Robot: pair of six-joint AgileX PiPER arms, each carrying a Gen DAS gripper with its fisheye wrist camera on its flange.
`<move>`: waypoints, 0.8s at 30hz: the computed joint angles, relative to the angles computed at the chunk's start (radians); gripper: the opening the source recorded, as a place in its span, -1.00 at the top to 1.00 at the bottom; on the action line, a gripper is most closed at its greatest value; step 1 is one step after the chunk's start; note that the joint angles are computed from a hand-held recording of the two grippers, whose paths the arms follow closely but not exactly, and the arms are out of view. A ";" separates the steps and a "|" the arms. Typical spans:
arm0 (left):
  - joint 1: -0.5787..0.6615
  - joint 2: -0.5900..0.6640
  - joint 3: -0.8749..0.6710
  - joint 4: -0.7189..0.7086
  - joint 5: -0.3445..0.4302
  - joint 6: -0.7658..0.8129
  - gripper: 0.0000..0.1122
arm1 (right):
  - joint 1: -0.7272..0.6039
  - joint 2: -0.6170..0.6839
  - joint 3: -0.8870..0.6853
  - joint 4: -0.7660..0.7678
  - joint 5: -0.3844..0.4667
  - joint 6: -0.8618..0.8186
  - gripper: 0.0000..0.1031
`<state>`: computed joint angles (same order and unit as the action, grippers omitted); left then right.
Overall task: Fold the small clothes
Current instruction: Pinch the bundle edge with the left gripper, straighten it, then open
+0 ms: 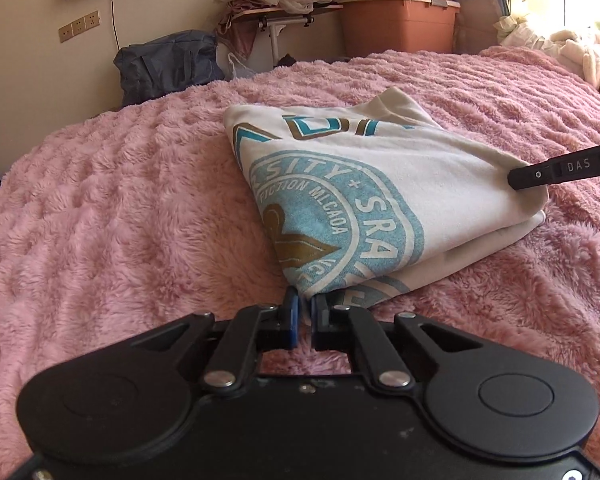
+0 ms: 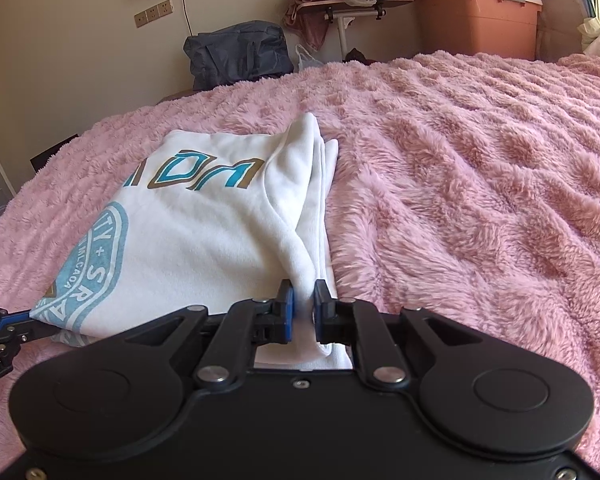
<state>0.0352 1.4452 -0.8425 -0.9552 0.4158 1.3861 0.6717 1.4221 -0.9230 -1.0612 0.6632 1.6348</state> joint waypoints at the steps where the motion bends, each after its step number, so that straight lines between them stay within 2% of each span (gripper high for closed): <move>1: -0.015 0.008 0.002 0.033 -0.025 -0.021 0.93 | 0.001 0.005 -0.005 0.016 0.007 -0.017 0.83; 5: -0.062 0.044 0.005 0.168 -0.098 -0.111 0.90 | -0.020 0.028 0.019 0.050 -0.012 -0.006 0.84; 7: -0.051 0.050 -0.008 0.203 -0.066 -0.154 0.90 | -0.038 0.019 0.049 0.044 -0.050 0.043 0.84; 10: 0.005 0.030 -0.026 0.130 0.022 -0.088 0.77 | -0.036 0.024 0.046 0.046 -0.047 0.039 0.83; 13: 0.098 -0.015 -0.038 0.059 0.154 -0.017 0.51 | -0.035 0.013 0.020 0.080 -0.032 -0.029 0.78; 14: 0.129 -0.032 -0.047 0.038 0.202 -0.003 0.45 | -0.039 -0.003 0.020 0.087 -0.040 -0.035 0.70; 16: 0.181 -0.039 -0.080 0.011 0.280 -0.001 0.42 | -0.046 -0.043 0.029 0.070 -0.064 -0.022 0.66; 17: 0.217 -0.030 -0.111 -0.024 0.345 0.000 0.41 | -0.049 -0.061 0.028 0.053 -0.072 -0.015 0.65; 18: 0.231 -0.014 -0.143 -0.038 0.384 -0.021 0.39 | -0.057 -0.070 0.022 0.044 -0.079 -0.020 0.64; 20: 0.230 0.046 -0.232 -0.042 0.440 -0.112 0.36 | -0.092 -0.073 -0.002 0.041 -0.119 -0.045 0.43; 23: 0.219 0.147 -0.333 -0.087 0.495 -0.216 0.36 | -0.171 -0.019 -0.079 0.111 -0.195 -0.141 0.34; 24: 0.205 0.172 -0.352 -0.093 0.485 -0.251 0.37 | -0.198 0.008 -0.106 0.138 -0.222 -0.168 0.34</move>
<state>0.2405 1.6176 -1.1947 -1.0478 0.9009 1.1354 0.4737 1.4297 -1.0293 -0.9235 0.4408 1.4671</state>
